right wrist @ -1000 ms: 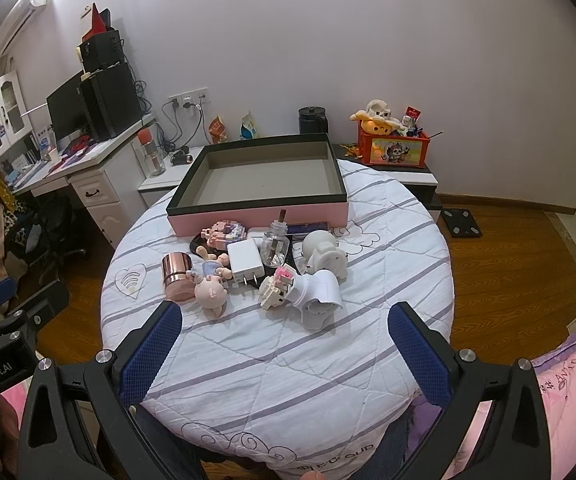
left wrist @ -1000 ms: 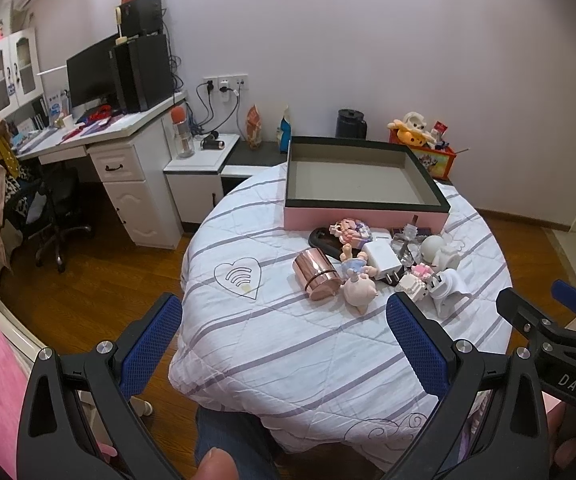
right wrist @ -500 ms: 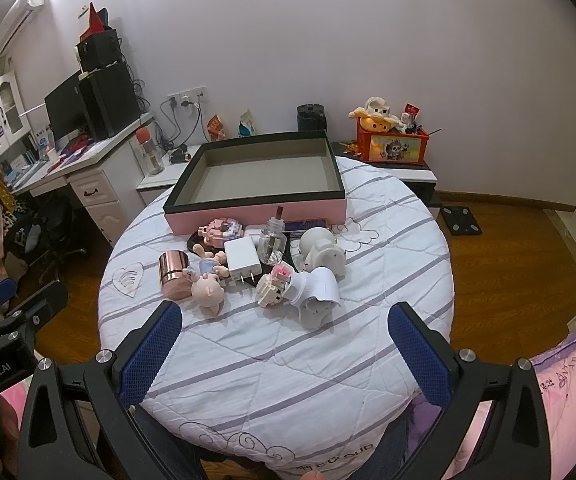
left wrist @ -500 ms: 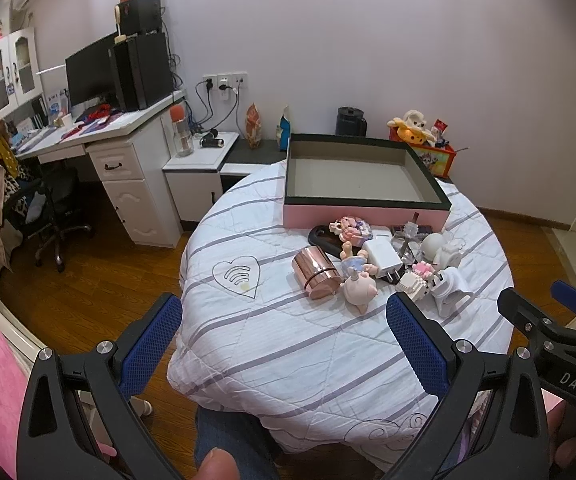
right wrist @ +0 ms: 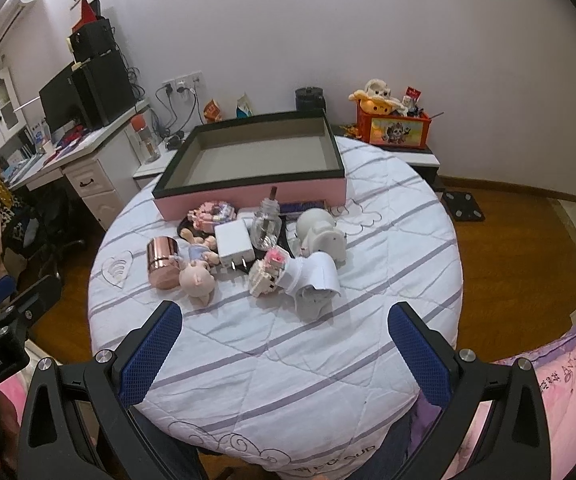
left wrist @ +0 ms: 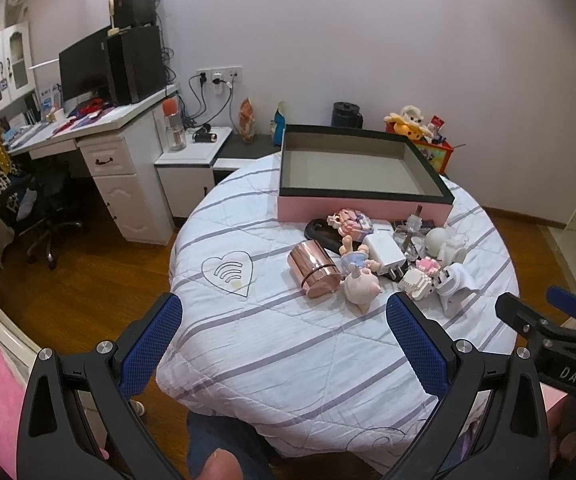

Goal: Organize rigid objects
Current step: 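Grasp the rose-gold canister with the left tool while the right tool grasps the white elbow plug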

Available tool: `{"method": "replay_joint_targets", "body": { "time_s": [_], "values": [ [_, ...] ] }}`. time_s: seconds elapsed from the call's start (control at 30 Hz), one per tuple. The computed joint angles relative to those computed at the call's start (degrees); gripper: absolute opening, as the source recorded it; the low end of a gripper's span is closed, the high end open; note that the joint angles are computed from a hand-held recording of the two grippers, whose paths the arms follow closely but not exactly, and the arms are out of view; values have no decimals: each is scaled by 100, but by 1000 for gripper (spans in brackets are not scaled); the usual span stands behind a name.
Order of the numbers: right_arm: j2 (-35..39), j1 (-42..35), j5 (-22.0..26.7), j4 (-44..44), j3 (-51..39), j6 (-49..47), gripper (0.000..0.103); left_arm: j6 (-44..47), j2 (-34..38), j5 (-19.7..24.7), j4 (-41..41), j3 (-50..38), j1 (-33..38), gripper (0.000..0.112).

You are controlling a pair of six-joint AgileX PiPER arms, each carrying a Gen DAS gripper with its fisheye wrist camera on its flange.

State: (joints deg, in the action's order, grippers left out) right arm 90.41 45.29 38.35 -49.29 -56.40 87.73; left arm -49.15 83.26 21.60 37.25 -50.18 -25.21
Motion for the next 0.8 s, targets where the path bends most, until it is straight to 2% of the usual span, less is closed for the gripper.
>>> {"method": "replay_joint_targets", "body": {
  "time_s": [0.1,0.47,0.63,0.7,0.8],
  "values": [
    [113,-178,-222,39,91,-21,103,-265,321,-237,329,34,0,103],
    [776,-845,-1011,275,28,-380,103,-334,1540,-963,369,-470,395,103],
    [1097,-1070,-1187,465,-168,-682,103,467,2086,-1055,-366,-913,576,103],
    [1204,-1142,-1233,543,-254,-785,103,1281,2322,-1123,-1180,-1108,654,103],
    [1357,-1223,-1232,686,-412,-982,103,1764,2624,-1104,-1674,-1375,678,103]
  ]
}}
